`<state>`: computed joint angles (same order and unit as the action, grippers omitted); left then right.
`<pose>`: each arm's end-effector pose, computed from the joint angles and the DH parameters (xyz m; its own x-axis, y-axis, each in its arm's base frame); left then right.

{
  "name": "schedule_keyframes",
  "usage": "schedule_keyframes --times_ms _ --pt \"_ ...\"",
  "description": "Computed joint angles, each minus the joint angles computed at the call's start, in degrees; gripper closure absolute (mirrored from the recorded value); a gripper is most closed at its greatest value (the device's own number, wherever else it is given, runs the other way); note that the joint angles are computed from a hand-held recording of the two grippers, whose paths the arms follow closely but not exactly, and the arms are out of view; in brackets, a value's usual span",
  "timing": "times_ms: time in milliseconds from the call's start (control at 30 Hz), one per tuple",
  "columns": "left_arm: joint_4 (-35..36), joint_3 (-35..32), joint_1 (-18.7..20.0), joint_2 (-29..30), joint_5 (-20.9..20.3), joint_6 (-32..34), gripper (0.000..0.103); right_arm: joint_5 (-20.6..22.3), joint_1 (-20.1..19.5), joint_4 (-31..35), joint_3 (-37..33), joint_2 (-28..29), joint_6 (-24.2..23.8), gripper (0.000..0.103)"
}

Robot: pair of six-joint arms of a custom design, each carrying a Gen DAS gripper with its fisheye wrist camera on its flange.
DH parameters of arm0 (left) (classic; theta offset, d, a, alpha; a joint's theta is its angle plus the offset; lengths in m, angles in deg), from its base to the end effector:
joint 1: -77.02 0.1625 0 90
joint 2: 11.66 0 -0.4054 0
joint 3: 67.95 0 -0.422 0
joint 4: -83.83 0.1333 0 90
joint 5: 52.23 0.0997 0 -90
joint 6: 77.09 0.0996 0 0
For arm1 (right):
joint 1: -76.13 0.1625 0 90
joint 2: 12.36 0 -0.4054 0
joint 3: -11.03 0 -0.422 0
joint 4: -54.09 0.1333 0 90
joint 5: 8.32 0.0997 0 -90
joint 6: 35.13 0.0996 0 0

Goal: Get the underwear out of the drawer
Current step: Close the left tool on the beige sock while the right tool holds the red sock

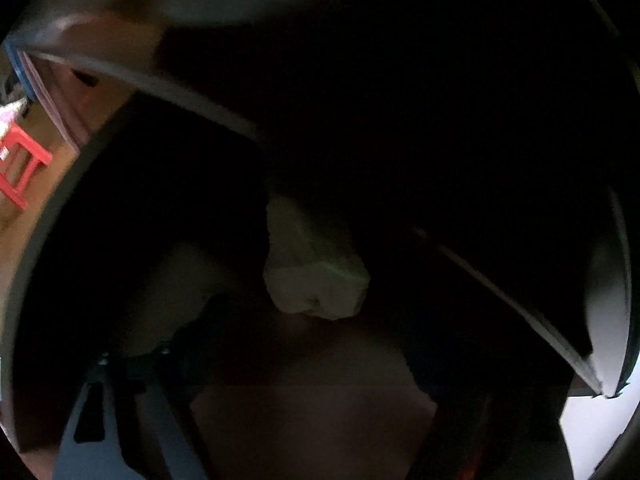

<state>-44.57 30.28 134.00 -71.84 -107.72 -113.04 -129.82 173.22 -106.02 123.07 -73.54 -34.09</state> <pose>-0.1865 -0.6351 0.1727 -0.8808 -0.1311 -0.4550 0.0344 0.9407 -0.3375 0.1527 -0.5694 0.1431 -0.8694 0.0827 0.4872 -0.1008 0.9355 -0.3386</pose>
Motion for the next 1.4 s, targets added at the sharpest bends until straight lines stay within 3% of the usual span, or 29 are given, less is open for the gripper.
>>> schedule_keyframes --times_ms 133,300,467,733,867,967,1100,1200,1267,1400 --pt "-1.8 -0.3 1.9 0.2 -2.0 2.1 0.065 2.0 -1.1 1.0 0.1 -0.9 0.1 0.077" --pt "-0.8 -0.2 3.0 -0.2 -4.3 6.8 0.077 2.8 -1.4 0.3 1.1 -2.2 -0.3 0.077" --pt "2.6 0.6 3.1 -2.0 -5.4 13.9 0.078 2.8 -1.3 -0.7 1.6 -2.7 0.3 0.077" --pt "8.0 0.8 3.3 -2.8 -2.6 24.8 0.077 4.3 -1.8 -1.1 1.6 -1.8 2.1 0.077" --pt "11.4 -1.9 4.3 -0.5 -2.4 24.5 0.070 4.0 -1.6 0.7 1.3 -1.1 1.9 0.077" --pt "11.2 -3.5 2.6 2.5 -2.6 21.8 0.056 3.1 -1.2 3.5 1.2 -1.7 1.8 0.073" --pt "6.8 -0.5 0.8 1.7 1.1 22.8 0.043 1.2 -1.0 5.5 0.9 -2.2 2.5 0.071" --pt "4.7 0.4 0.4 1.3 1.4 23.4 0.030 0.2 -1.1 6.6 0.8 -3.0 2.3 0.070" --pt "3.4 0.4 0.5 1.7 1.4 24.5 0.029 0.4 -1.1 7.2 0.4 -3.0 2.7 0.068" --pt "6.6 -1.8 1.8 1.6 0.9 24.8 0.029 0.9 -1.5 8.2 0.4 -3.6 2.9 0.053"
